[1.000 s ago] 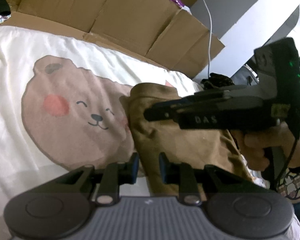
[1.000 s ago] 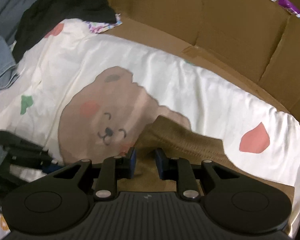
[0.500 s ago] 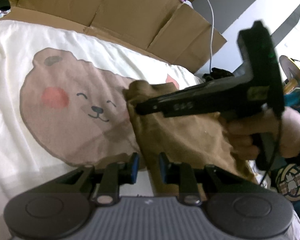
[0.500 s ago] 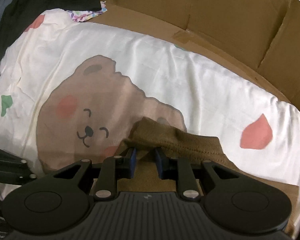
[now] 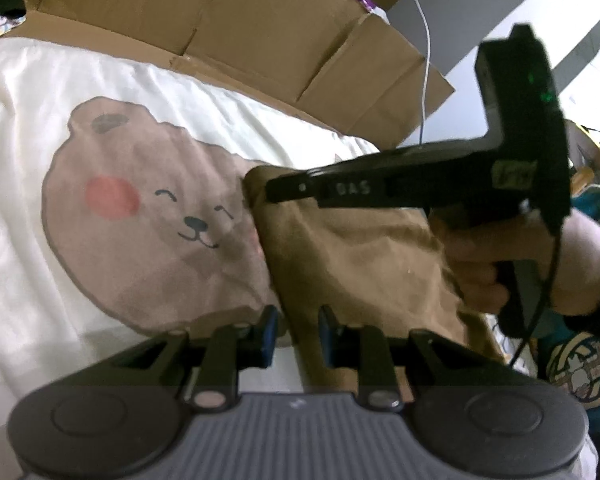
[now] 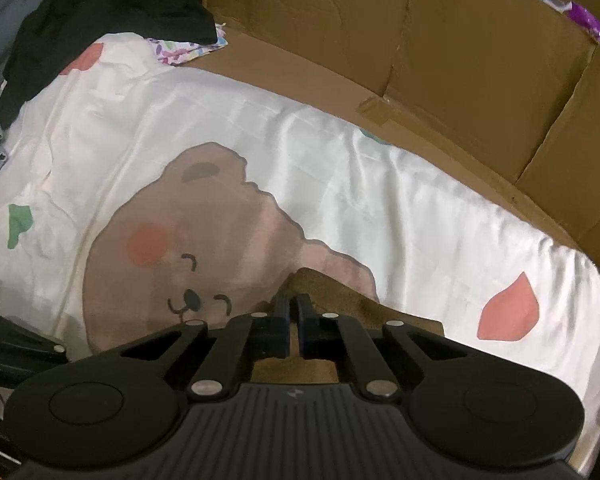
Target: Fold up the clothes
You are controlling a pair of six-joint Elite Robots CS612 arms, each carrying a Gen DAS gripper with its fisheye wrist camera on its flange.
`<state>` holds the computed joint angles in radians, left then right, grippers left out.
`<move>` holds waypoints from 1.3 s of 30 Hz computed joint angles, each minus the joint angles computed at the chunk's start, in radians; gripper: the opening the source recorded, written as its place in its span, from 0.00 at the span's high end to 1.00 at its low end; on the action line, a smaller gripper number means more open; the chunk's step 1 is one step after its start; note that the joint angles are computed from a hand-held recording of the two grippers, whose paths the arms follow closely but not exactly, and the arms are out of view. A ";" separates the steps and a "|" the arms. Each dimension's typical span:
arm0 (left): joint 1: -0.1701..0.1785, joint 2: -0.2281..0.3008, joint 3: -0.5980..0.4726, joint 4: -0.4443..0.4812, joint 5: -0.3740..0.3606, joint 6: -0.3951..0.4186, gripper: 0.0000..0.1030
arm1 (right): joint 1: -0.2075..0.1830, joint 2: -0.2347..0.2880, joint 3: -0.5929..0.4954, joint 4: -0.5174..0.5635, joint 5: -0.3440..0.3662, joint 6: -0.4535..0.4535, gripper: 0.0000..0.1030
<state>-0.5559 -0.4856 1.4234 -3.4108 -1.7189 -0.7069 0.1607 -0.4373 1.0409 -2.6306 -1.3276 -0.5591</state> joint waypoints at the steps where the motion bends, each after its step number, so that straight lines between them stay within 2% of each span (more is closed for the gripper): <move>1: 0.000 0.000 0.000 0.001 -0.002 -0.001 0.78 | -0.001 0.004 -0.005 0.005 0.001 0.002 0.93; 8: 0.001 -0.001 0.000 0.003 -0.004 0.000 0.78 | 0.003 0.016 -0.013 0.024 -0.022 0.003 0.92; 11: 0.002 -0.001 0.000 0.003 -0.001 -0.004 0.78 | 0.000 0.009 -0.024 0.060 -0.005 0.016 0.92; 15: 0.002 0.001 -0.003 0.002 -0.003 -0.007 0.78 | -0.007 -0.010 0.003 -0.005 0.036 0.017 0.92; 27: 0.005 0.006 -0.009 0.005 -0.020 -0.015 0.78 | 0.003 0.033 -0.048 0.021 0.010 0.037 0.93; 34: 0.005 0.003 -0.006 0.007 -0.023 -0.012 0.78 | 0.014 0.046 -0.053 -0.006 -0.031 0.039 0.92; 37: 0.003 0.001 -0.005 0.010 -0.017 -0.006 0.78 | 0.015 0.044 -0.073 0.048 -0.032 0.035 0.92; 39: 0.002 -0.002 0.000 0.003 -0.008 -0.006 0.78 | 0.002 0.035 -0.100 0.128 0.019 0.066 0.91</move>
